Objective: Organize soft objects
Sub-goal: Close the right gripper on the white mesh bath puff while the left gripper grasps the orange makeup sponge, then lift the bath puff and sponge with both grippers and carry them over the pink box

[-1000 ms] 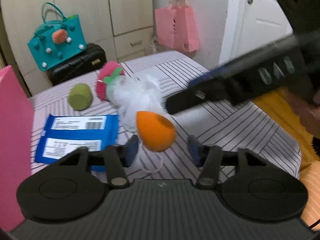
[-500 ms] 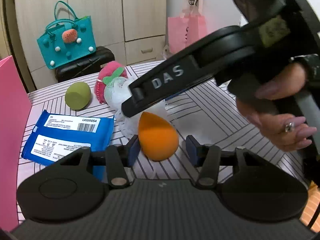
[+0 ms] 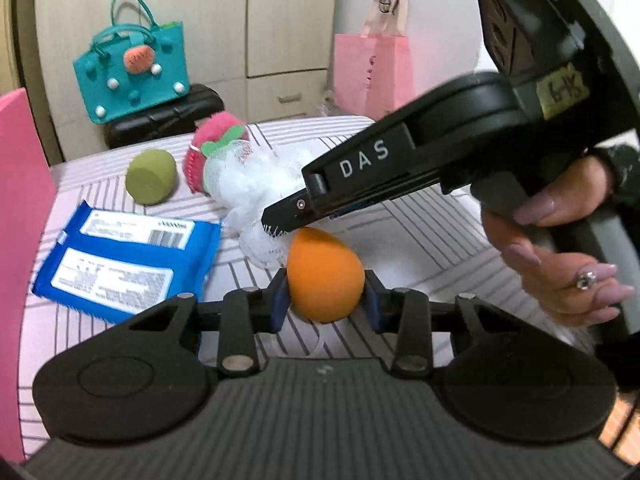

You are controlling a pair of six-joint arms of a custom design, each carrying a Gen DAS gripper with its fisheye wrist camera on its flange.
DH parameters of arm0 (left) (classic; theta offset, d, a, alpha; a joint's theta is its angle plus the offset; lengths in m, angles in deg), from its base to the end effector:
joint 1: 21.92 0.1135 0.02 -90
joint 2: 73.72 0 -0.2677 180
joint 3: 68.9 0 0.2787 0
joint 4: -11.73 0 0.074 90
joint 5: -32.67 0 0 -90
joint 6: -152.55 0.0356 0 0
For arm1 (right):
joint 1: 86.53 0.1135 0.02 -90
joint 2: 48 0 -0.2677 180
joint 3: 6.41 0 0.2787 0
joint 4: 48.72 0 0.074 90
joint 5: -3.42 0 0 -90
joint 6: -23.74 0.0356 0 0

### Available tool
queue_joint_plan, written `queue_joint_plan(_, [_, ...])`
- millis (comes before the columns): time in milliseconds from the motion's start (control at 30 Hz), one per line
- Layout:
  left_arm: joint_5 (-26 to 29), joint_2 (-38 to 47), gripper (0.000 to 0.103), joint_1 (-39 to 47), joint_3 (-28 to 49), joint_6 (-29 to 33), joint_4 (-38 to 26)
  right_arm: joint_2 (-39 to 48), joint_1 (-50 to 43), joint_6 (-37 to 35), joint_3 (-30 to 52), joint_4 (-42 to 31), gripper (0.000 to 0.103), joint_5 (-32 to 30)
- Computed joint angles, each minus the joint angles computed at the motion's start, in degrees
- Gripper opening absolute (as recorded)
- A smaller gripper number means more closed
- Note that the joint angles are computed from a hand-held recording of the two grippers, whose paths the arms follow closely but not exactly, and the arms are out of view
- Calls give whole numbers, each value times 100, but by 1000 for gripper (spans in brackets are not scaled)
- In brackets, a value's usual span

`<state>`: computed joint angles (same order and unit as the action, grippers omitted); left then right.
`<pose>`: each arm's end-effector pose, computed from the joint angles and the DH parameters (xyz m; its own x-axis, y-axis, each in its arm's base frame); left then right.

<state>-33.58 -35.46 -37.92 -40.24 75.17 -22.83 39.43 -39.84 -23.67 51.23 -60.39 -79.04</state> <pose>0.1509 -0.0582 0.1585 -0.5377 0.3622 -0.7614 0.6635 0.7389 -0.1171 0.2310 0.2382 0.1701 -0.7769 0.1539 -0.6105 -0.1741 0.8794 0.4432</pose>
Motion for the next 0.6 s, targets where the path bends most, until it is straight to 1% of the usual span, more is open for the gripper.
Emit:
queue_joint_plan(167, [730,-194,37,648,195,446,-795,-156,330,65,-24,-286,24,569])
queue_joint_plan(300, [1560,326,37,1323,602,858,-1551,-183,614,-43,109,-738,25,1281])
queue_joint_plan(367, [1568,171,37,1430,619,975,-1755,-194,689,-85,147,-943,25,1523])
queue_joint_plan(433, [1477,-40,37,1502,599,1111,-1912,-319,704,-40,48,-985,25,1559])
queue_joint_plan(600, [1664,109,37,2027,824,1704,-2529,-538,968,186,-7,-1364,25,1860])
